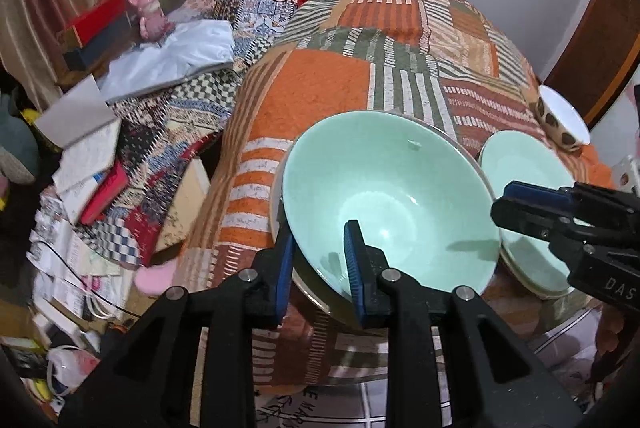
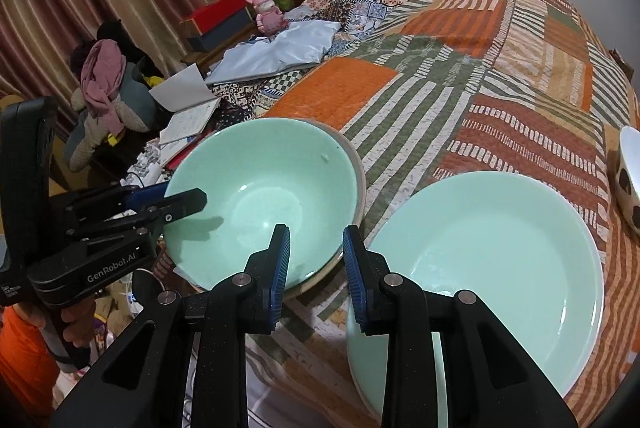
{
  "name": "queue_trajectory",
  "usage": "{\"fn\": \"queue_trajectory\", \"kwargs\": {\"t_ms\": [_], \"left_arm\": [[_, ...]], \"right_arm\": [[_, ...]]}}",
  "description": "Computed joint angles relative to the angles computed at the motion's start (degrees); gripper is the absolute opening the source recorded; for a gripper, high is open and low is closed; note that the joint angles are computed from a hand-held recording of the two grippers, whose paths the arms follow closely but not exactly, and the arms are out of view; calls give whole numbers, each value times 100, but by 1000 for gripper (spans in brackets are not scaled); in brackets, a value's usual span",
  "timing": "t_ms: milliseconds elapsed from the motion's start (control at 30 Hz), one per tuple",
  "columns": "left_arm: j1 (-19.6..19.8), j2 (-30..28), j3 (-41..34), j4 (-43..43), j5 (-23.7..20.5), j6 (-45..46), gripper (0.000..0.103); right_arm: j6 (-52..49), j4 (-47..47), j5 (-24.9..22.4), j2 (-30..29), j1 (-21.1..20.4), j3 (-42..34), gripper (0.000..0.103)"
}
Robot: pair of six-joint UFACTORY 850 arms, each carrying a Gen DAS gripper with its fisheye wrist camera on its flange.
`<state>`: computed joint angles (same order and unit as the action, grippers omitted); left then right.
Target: Organize plates and bowls
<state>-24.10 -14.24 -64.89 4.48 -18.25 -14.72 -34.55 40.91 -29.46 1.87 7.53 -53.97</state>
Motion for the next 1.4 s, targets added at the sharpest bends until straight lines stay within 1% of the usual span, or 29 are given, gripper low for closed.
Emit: {"fn": "queue_trajectory", "kwargs": {"t_ms": [167,333,433,467,533,567,600,633,733,967,1100,1200,1300,1400], "left_arm": [[-60,-21,-114,579,-286,-471,25],[-126,177,-123,1154,-256,-1035,25],[-201,263,-208,1200,-214,-1147,26],[-239,278,-254,1168,-205,-1138,29],[-337,266,-378,1099,-187,-1131,39],[-400,255,-435,1111,-137,-1185,46],[-472,236,-495,1218,-95,-1313,48],[-531,214,-546,1288,-74,-1384,48],[-717,62,-805,1176,-40,-1282,49],[-1113,-406,-1527,1113,8,-1226,65],[-1258,-724,-1975,866,-35,-936,68],[-1353,-1036,-2371,846,-117,-880,71],[-1404,-1398,-2810,489,-258,-496,71],[-1446,-1868,-3400,74,-558,-90,71]], "right_arm": [[-198,170,-10,131,-144,79,26],[-476,323,18,317,-390,154,26],[-635,363,45,459,-593,178,26],[-686,378,44,512,-657,195,27],[-818,428,47,641,-828,224,31],[-922,487,37,688,-917,234,32],[-987,522,50,746,-990,253,36],[-1064,570,94,833,-1099,286,40],[-1231,673,192,982,-1382,335,46],[-1239,609,328,1091,-2041,344,47],[-1105,471,439,1035,-2391,331,47],[-977,355,493,918,-2645,303,47],[-726,97,541,741,-2851,228,47],[-338,-303,602,528,-2994,127,47]]}}
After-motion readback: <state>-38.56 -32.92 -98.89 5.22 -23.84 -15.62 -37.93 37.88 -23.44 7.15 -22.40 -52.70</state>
